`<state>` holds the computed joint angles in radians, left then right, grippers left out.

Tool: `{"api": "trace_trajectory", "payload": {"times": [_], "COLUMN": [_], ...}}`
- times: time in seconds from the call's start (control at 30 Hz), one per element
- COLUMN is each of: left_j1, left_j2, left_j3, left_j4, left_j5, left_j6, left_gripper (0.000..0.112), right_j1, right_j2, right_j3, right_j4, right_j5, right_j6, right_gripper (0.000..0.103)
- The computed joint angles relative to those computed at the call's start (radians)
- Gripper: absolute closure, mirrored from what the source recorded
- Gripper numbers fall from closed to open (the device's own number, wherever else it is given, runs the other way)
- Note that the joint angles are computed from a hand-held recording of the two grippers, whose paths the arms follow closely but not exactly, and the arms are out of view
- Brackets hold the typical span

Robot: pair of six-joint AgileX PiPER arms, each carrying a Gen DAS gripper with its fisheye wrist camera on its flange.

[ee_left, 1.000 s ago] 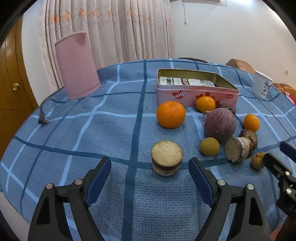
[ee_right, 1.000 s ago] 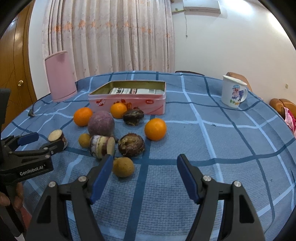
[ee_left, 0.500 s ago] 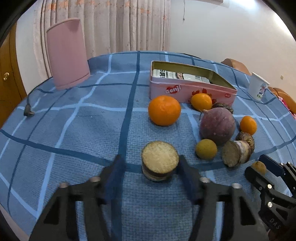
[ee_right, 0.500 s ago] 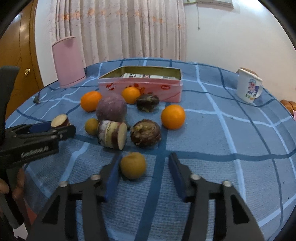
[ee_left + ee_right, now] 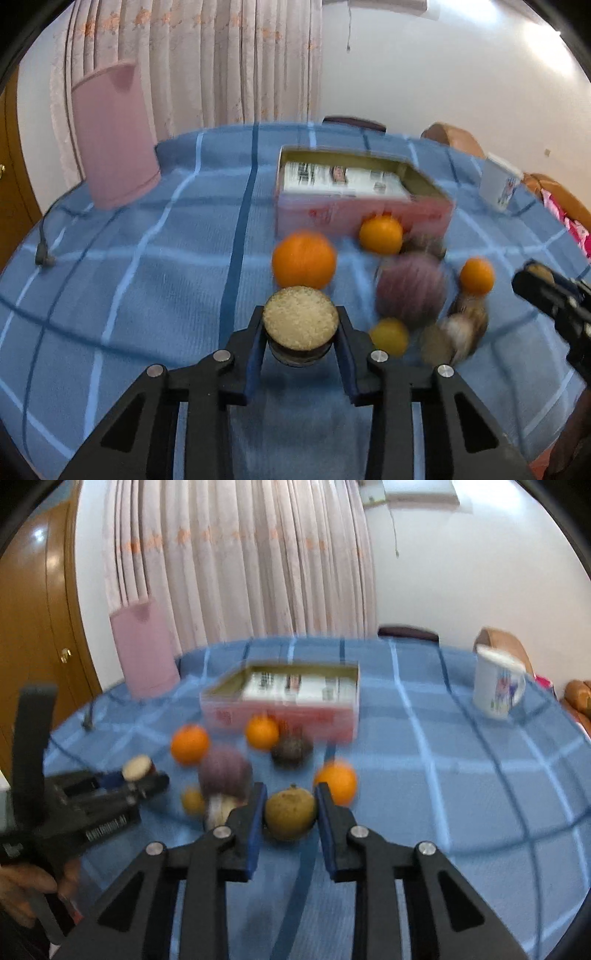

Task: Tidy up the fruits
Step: 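Carry both items into the pink tin and open both tools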

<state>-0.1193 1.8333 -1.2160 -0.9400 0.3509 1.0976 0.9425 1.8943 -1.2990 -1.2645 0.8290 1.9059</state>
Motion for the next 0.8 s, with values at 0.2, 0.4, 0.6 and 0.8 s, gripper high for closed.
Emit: {"api": "trace_trajectory", "payload": {"times": [0.2, 0.4, 0.6, 0.8], "left_j1": [-0.067, -0.116, -0.141, -0.149], "left_j2": [0.09, 0.299, 0.497, 0.583], "left_j3": [-0.22, -0.573, -0.899, -1.047], "left_j4": [0.125, 0.404, 0.59, 0.652], "left_j5": [0.011, 0.122, 0.259, 0.347], "left_j6": [-0.158, -0.485, -0.718, -0.797], "left_gripper": [0.075, 0.075, 0.075, 0.075], "right_j1": [-0.148, -0.315, -0.371, -0.396], "right_j2": [0.046, 0.212, 0.327, 0.319], "right_j3": [-0.163, -0.415, -0.571, -0.539], "right_j4": [0.0, 0.299, 0.461, 0.463], "right_j5": [-0.096, -0.192, -0.18, -0.243], "right_j6": [-0.114, -0.398, -0.569, -0.537], "right_gripper": [0.073, 0.073, 0.073, 0.059]}}
